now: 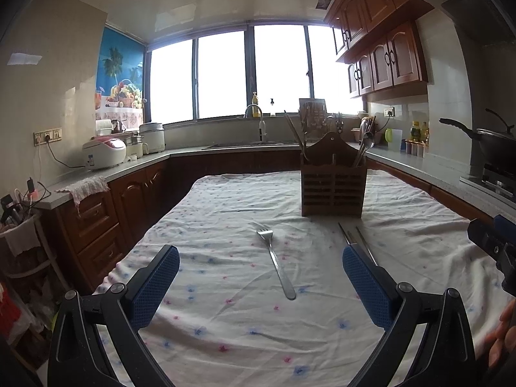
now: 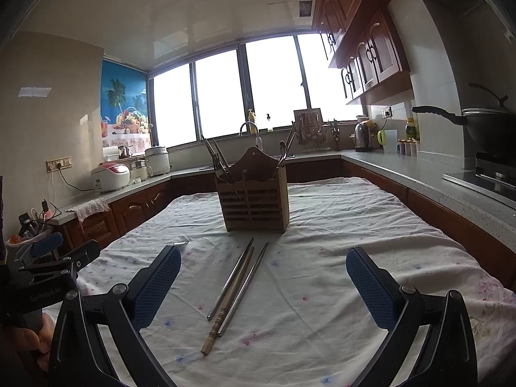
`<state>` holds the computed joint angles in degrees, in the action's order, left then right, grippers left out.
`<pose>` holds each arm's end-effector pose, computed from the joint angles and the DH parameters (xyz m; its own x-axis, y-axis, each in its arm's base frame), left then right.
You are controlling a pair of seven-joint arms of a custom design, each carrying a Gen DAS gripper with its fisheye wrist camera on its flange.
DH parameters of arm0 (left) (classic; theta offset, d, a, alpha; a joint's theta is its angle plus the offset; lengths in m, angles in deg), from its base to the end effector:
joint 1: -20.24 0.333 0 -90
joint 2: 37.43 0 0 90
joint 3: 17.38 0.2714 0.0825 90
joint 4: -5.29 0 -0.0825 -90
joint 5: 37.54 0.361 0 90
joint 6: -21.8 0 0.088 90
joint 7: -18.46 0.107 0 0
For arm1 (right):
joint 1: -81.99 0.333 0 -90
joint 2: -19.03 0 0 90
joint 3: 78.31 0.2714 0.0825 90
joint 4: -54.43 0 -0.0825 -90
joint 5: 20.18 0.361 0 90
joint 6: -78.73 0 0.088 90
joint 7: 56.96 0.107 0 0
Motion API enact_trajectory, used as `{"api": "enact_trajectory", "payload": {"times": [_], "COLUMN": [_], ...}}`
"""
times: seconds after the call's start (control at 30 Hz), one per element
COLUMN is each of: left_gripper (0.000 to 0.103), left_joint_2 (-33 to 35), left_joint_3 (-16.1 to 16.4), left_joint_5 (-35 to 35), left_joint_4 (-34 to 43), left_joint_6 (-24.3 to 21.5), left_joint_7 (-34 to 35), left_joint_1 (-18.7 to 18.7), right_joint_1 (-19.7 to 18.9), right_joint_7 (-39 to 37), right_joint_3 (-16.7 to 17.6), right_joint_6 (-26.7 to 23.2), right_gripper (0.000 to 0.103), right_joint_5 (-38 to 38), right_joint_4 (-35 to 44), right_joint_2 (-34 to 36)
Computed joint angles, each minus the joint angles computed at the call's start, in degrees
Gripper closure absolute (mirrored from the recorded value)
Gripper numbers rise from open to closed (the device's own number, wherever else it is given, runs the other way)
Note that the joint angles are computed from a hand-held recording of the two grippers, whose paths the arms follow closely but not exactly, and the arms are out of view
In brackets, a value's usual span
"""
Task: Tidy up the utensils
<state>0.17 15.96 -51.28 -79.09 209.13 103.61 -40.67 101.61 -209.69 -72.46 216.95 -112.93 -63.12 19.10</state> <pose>0.5754 -0.4068 0.4695 -0.4314 -0.9010 -0.0465 -0.2627 0.1748 -0.9489 0.5114 0.2373 0.4461 -0.3578 -0.9281 -0.1029 -0.2627 0.2058 -0.9427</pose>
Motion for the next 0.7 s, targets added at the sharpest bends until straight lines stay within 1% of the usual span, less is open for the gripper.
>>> {"api": "enact_trajectory", "payload": {"times": [0.13,0.2,0.3,0.33,0.4,0.43,0.5,0.57,0.7], "left_gripper": [0.001,0.001,0.001,0.001,0.001,0.001,0.001,0.001,0.001], "left_joint_2": [-0.14,-0.45,-0.38,-0.26,0.48,0.49,0.11,0.14,-0.05], "left_joint_3": [0.05,-0.7,-0.52,-0.16,2.11,1.94,0.59,0.49,-0.76], "left_joint_5": [0.1,0.21,-0.28,-0.48,-1.33,-1.51,-1.8,-2.21,-2.63], "left_joint_4": [-0.31,-0.49,-0.45,-0.47,-0.57,-0.53,-0.56,-0.48,-0.2], "left_joint_6": [0.17,0.42,0.55,0.71,0.87,0.91,1.02,1.05,0.98], "left_joint_7": [0.14,0.67,1.08,1.19,1.18,1.54,2.34,2.8,3.78], "left_joint_1": [-0.13,0.35,0.18,-0.11,-1.87,-1.78,-0.89,-0.84,0.08], "right_joint_1": [0.04,0.06,0.08,0.09,0.14,0.15,0.16,0.2,0.21], "right_joint_7": [-0.02,0.09,0.17,0.2,0.13,0.05,0.14,0.02,0.08], "right_joint_3": [-0.01,-0.02,-0.04,-0.07,-0.06,-0.07,-0.1,-0.09,-0.12], "right_joint_6": [-0.03,-0.04,-0.08,-0.07,-0.09,-0.09,0.0,-0.15,-0.13], "right_gripper": [0.0,0.0,0.0,0.0,0.0,0.0,0.0,0.0,0.0], "right_joint_5": [0.03,-0.05,-0.25,-0.33,-0.32,-0.25,-0.33,-0.2,-0.28], "right_joint_4": [0.12,0.12,0.4,0.4,0.38,0.47,0.47,0.58,0.51], "right_joint_2": [0.1,0.09,0.29,0.3,0.29,0.36,0.35,0.44,0.38]}}
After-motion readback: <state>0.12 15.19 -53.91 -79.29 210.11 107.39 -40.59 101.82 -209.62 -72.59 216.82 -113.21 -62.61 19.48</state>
